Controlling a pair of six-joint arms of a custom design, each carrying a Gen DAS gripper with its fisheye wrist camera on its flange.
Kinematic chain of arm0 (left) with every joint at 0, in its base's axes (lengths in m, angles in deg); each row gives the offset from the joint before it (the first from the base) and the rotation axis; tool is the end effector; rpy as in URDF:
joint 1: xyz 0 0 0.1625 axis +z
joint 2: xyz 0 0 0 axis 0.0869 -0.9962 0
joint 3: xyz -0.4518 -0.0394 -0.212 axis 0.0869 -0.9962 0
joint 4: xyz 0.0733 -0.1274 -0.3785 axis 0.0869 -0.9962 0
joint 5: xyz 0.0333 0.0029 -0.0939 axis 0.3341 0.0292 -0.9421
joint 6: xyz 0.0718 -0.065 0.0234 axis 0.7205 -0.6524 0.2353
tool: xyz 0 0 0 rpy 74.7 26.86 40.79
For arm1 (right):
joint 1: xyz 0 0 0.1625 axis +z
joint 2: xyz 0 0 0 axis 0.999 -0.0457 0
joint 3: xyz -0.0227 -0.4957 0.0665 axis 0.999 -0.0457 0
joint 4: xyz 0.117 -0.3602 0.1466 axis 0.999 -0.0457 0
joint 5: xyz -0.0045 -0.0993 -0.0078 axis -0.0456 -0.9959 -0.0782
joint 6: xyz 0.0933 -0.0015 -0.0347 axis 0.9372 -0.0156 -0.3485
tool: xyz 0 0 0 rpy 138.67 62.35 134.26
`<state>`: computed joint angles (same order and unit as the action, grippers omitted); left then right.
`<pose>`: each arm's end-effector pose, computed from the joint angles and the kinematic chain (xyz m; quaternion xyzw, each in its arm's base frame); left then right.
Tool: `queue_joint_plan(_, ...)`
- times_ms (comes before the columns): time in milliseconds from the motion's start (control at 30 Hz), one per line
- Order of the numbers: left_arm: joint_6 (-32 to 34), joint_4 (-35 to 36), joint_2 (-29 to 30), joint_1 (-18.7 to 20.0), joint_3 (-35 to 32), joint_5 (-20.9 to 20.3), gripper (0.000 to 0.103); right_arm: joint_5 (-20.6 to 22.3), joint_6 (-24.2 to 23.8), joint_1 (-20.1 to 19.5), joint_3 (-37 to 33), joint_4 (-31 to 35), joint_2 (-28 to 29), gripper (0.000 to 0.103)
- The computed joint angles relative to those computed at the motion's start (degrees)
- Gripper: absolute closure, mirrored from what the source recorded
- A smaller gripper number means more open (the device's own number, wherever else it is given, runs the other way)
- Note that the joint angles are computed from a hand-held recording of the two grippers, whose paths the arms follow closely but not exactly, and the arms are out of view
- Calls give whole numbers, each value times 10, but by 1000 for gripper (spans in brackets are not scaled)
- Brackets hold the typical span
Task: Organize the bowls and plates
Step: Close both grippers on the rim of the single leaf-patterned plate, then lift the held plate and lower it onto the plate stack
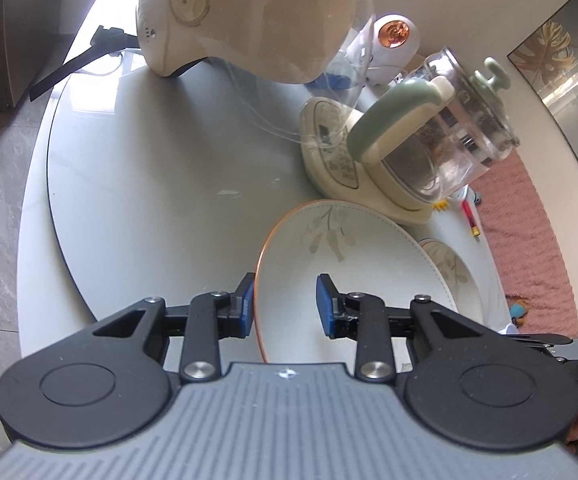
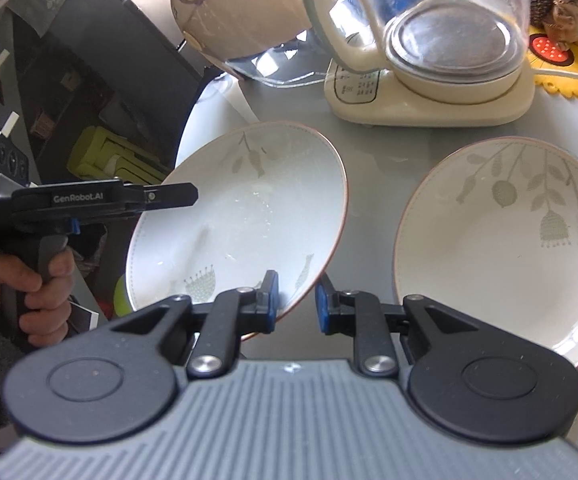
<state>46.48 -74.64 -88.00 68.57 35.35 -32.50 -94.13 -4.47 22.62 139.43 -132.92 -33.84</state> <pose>-0.0250 -0.6344 0.2673 0.1618 0.9685 -0.1635 0.0950 0.2738 -0.4836 0.0685 0.0429 -0.9577 0.2407 0.1519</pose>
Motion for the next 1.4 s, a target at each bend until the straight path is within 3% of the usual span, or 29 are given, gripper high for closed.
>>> queue_joint_plan(700,-91,-96,7,-71,82,41,67,47,-59,-48,77,-37,-78,80)
queue_joint_plan(1400,-196,-143,84,-132,108,68,67,73,-139,-134,124,-40,-160,80)
